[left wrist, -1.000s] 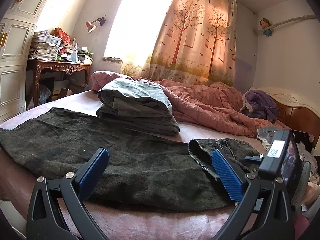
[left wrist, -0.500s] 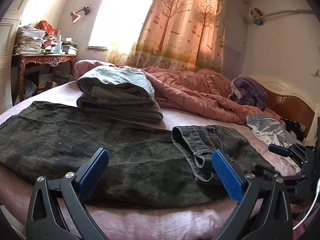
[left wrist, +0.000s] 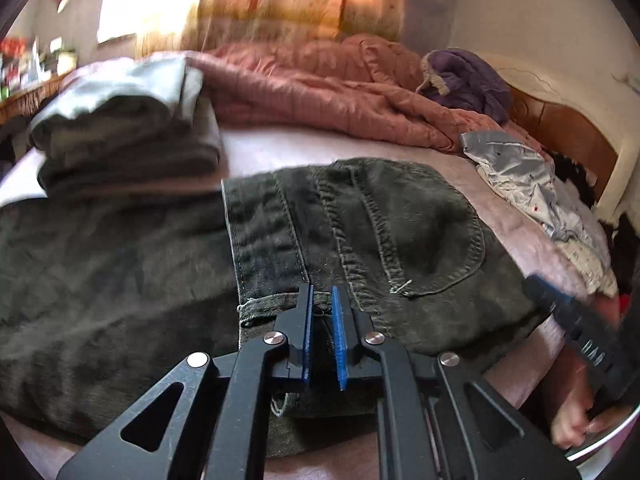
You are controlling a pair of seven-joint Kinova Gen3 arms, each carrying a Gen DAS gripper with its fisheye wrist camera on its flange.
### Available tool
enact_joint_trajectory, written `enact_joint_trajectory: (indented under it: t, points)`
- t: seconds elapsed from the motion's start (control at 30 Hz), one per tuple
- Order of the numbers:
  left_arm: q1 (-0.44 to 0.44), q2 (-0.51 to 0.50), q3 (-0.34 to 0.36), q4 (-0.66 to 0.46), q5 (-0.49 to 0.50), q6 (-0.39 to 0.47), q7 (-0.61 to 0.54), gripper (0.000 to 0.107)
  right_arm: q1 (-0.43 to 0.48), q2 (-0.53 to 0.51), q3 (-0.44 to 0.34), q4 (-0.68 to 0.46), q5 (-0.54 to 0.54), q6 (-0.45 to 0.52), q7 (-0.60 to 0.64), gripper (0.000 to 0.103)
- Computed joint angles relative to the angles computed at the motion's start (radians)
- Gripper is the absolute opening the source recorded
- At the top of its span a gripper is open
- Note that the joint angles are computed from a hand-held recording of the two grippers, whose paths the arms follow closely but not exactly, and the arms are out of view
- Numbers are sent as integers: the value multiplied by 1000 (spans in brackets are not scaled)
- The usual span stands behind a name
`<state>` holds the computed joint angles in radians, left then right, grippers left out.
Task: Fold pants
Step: 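Grasp the folded leg edge with the left tool and align it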
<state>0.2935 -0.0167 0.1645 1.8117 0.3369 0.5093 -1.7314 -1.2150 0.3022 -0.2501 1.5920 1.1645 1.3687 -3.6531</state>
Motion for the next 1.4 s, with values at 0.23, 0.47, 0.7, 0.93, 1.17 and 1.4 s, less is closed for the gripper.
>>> enact_joint_trajectory:
  t: [0.23, 0.47, 0.7, 0.93, 1.17, 1.4]
  points:
    - [-43, 47, -55, -47, 185, 154, -136, 6, -42, 6, 102, 48, -70, -106, -44, 17]
    - [251, 43, -273, -43, 7, 84, 46, 7, 215, -51, -175, 78, 10, -139, -52, 18]
    - [294, 48, -272, -58, -134, 83, 175, 7, 539, -147, -211, -20, -167, -419, 224, 18]
    - [293, 46, -277, -53, -123, 77, 171, 7, 855, 68, -351, -255, -414, -453, 508, 17]
    - [274, 13, -295, -7, -2, 29, 60, 7, 687, 22, -165, -215, -409, -480, 551, 18]
    - [254, -177, -292, 182, -13, -198, 4, 32, 363, -140, -23, -44, -127, -510, 314, 18]
